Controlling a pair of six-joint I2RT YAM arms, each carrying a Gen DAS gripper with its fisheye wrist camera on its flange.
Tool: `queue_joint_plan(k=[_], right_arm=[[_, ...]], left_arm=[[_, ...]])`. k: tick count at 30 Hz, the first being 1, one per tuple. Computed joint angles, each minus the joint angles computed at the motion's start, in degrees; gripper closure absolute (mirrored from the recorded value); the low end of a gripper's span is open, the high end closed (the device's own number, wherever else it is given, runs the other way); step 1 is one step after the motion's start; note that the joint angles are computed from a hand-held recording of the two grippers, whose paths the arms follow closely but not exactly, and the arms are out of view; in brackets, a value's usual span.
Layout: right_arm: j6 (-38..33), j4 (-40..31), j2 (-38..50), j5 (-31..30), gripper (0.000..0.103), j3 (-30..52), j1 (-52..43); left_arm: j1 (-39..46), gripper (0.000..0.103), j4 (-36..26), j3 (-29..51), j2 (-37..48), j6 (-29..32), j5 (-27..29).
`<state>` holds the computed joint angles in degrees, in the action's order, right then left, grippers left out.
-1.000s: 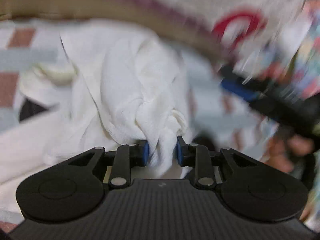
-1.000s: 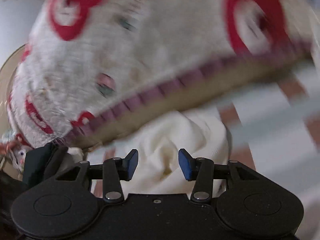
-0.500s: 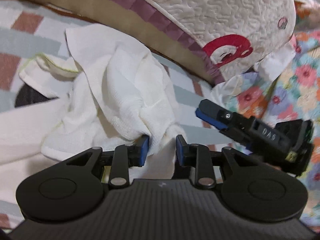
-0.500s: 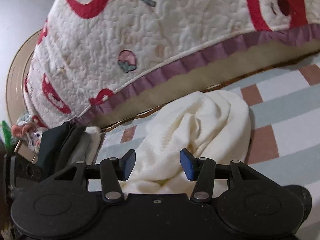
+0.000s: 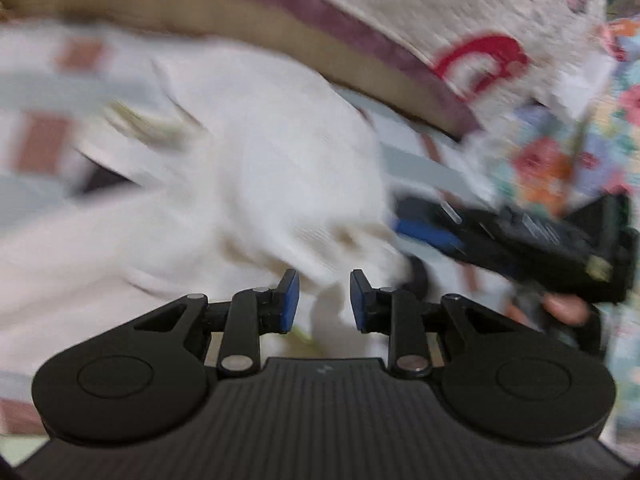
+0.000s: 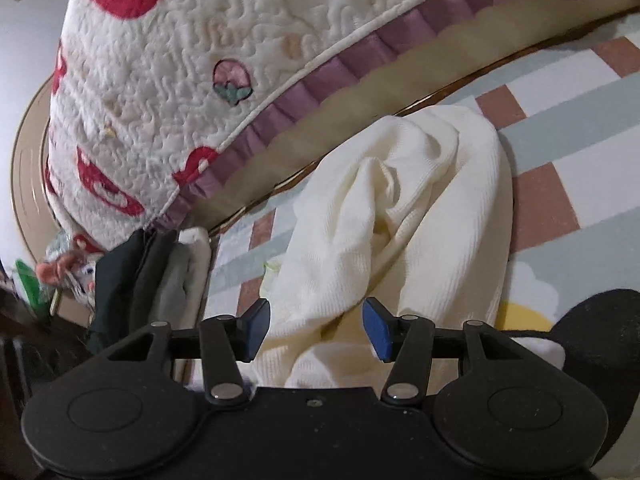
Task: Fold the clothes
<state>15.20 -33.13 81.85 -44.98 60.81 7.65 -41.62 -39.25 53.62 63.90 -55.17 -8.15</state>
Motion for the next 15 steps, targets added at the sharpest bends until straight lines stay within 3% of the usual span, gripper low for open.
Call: queue_joint_plan(k=[2, 5, 11, 13, 15], right_arm=[[-2.5, -0.6, -0.4, 1.0, 0.044, -0.2, 1.8], [-9.0, -2.4, -2.2, 5.8, 0.043, 0.1, 6.8], [-19.8, -2.2, -4.2, 18.9, 0.036, 2.1, 20.9], [-21.5, -2.2, -3.8, 27.4, 0.035, 2.2, 25.2], [-24.2, -5.0, -2.1, 30.1, 0.035, 2.7, 26.0]], left_arm=[[1.3, 0.072, -7.6, 2.5, 0.1, -1.1, -4.2], [5.6, 0.070, -13.7, 2.4, 0.2, -3.8, -3.8], [14.4, 0.065, -10.2, -4.1, -0.8, -4.9, 6.2], [15.3, 0.065, -9.2, -5.2, -1.4, -5.4, 7.6], [14.6, 0.062, -9.7, -4.8, -1.5, -6.6, 6.6]])
